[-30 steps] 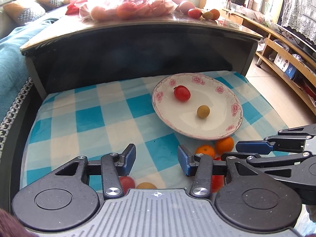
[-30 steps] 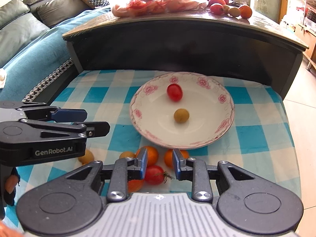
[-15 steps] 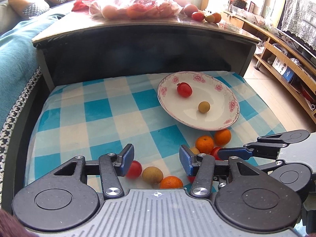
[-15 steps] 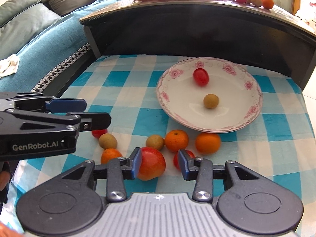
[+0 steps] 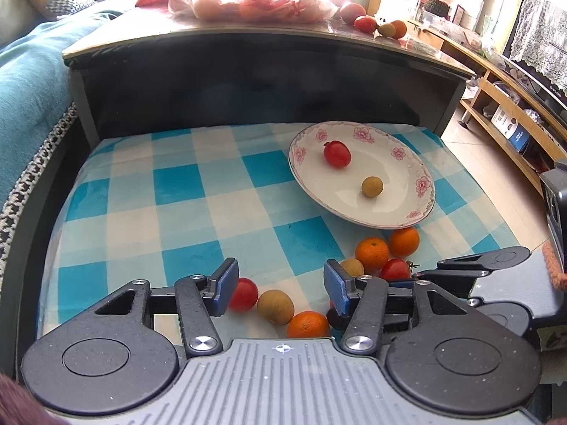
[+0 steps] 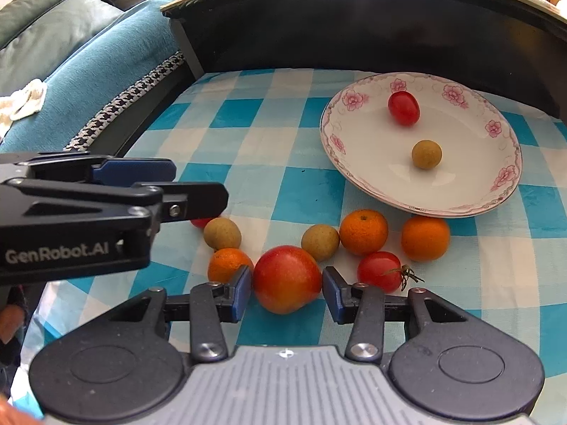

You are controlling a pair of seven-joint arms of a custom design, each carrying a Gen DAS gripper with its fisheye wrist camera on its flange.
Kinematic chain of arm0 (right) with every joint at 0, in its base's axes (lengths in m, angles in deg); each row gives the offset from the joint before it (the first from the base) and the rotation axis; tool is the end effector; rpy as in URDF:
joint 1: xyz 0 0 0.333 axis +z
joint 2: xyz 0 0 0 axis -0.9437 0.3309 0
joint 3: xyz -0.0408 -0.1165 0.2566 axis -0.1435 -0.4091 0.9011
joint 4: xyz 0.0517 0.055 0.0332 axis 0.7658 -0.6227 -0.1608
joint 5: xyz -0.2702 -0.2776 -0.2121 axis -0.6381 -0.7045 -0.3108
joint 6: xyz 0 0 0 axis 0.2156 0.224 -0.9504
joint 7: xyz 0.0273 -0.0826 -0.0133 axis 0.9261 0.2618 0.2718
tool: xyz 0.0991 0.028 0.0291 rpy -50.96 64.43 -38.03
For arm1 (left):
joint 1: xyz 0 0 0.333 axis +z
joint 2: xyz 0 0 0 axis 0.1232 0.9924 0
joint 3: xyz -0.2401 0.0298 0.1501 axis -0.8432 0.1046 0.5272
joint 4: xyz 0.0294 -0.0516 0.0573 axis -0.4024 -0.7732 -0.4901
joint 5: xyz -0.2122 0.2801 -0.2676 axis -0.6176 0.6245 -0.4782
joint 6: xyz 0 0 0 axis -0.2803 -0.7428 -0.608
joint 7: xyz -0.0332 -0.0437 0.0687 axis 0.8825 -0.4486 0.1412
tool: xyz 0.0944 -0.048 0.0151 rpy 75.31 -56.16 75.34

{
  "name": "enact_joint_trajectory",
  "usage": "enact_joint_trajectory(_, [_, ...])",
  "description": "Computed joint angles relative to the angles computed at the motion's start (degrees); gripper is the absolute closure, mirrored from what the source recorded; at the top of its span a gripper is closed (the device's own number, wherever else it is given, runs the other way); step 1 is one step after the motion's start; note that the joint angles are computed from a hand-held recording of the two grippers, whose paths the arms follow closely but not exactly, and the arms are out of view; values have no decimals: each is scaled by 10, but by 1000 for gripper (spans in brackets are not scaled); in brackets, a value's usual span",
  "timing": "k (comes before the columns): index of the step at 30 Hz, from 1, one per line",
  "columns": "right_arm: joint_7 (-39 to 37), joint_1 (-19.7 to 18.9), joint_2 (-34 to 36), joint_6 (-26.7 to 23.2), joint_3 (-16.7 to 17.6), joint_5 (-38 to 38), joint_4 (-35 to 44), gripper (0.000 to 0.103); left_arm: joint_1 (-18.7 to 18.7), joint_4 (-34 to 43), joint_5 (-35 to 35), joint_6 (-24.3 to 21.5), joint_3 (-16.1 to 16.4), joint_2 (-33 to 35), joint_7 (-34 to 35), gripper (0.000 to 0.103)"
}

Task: Organize fruits
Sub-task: 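Withdraw both grippers from the bowl toward the remaining fruits, then close the right gripper on the large red-yellow tomato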

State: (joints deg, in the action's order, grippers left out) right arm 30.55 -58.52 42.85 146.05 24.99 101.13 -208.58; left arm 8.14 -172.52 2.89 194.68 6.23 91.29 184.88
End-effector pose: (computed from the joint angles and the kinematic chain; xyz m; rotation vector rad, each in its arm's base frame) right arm 0.6125 0.1371 0.2525 -1.6865 1.9131 -0.3174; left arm 0.6605 -0.2997 0.2773 -1.2523 2.4810 -0.9542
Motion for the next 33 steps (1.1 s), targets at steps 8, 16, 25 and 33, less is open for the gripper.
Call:
enact_joint_trajectory(8, [-20, -8, 14, 1, 10, 22, 11, 58, 14, -8, -17, -17, -14, -3, 16, 42])
enact_joint_trajectory(16, [43, 39, -25, -10, -45, -43, -33, 58, 10, -20, -43, -39, -5, -10, 15, 43])
enact_joint_trajectory(25, [160, 56, -104, -11, -82, -157, -112, 58, -50, 7, 1, -44, 49, 13, -39, 47])
enact_joint_trajectory(33, [206, 26, -126, -11, -55, -201, -139, 58, -55, 0, 39, -26, 53, 18, -67, 61])
